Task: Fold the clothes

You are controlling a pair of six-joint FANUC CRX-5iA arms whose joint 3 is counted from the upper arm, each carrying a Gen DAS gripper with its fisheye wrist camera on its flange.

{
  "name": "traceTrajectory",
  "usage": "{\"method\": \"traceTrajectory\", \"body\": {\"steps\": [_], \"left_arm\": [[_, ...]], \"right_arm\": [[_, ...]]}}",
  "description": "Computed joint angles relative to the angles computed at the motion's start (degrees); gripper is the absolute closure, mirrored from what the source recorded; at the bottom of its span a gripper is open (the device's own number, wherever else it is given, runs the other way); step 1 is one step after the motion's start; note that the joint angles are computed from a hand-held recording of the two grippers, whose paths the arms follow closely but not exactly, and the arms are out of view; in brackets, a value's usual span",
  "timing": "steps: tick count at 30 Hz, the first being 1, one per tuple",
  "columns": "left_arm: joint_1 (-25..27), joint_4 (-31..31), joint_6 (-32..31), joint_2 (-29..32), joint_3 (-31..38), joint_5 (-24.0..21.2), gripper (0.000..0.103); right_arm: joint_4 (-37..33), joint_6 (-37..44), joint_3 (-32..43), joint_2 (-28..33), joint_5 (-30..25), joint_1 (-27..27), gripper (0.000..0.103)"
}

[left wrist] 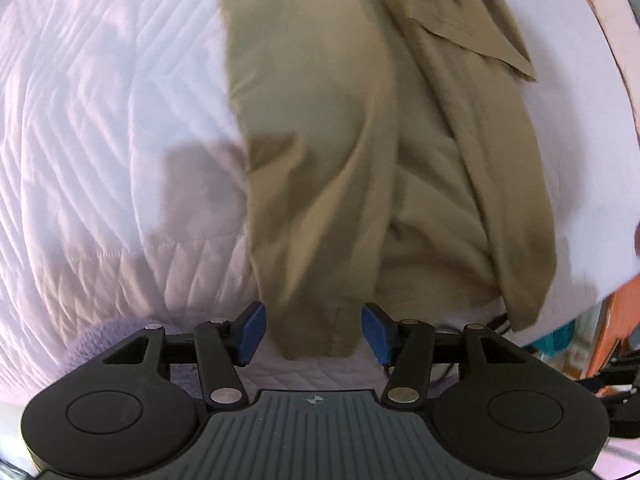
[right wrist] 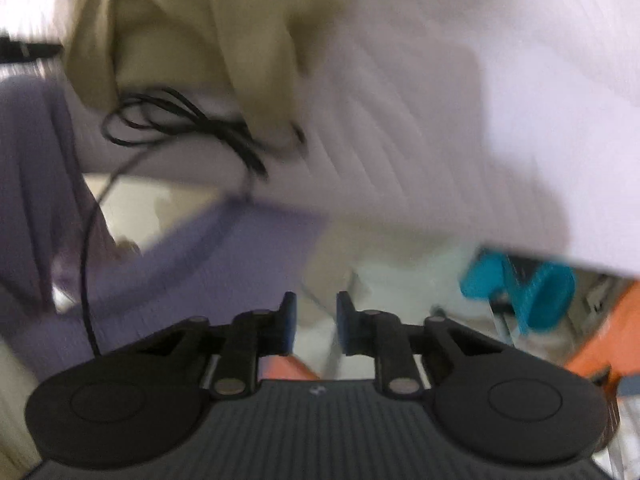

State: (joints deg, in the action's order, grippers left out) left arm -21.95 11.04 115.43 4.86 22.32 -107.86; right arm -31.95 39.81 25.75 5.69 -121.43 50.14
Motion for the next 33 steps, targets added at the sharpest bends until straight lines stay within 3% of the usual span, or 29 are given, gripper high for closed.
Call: {"method": "traceTrajectory", "body": {"steps": [4,8,10,13,17,21,24,26,28,31,33], "left_arm": [[-2.78,-0.97,1.65,5.99,5.77,1.61,0.048],[-4.26,-2.56,1.61,10.55,11.1,4.25,0.048],[-4.8,-3.47,1.85,11.16,12.35,6.18,0.048],[-5.16,-5.32,2.93,11.01,13.02,10.41,0.048],[-5.02,-6.62,4.86,11.34,13.91,16.26,0.047],[-6.42,-10.93,5.96,13.49,17.66,20.51,0.044],[-6.88,-12.43,3.46,15.93,20.04,25.67,0.043],[-5.07,-7.6,-0.1,17.21,19.78,30.61,0.042],[-3.77,-3.34,-5.35,20.25,22.15,32.67,0.041],[-3.34,-2.69,-10.91,25.26,27.85,33.16,0.04],[-3.25,-5.12,-7.47,28.02,32.2,28.8,0.039]], "right_arm": [[-3.64,-0.31,-2.63,-3.51,-5.88,0.09,0.071],[-4.9,-5.27,-5.94,-8.38,-6.25,0.76,0.066],[-0.87,-5.52,-6.34,-9.1,-4.5,0.9,0.064],[11.53,-9.64,-9.54,-13.54,6.46,4.04,0.062],[35.22,-21.02,-18.57,-18.52,31.78,10.02,0.056],[44.01,-20.47,-21.71,-13.88,46.36,6.37,0.049],[47.3,-18.63,-20.97,-8.61,51.77,3.68,0.048],[48.9,-18.34,-22.4,-7.54,54.22,2.66,0.048],[52.96,-21.93,-23.51,-6.79,54.98,4.25,0.048],[58.55,-28.93,-28.14,-7.32,59.28,5.91,0.044],[58.73,-29.69,-28.33,-6.0,59.78,5.61,0.043]]}}
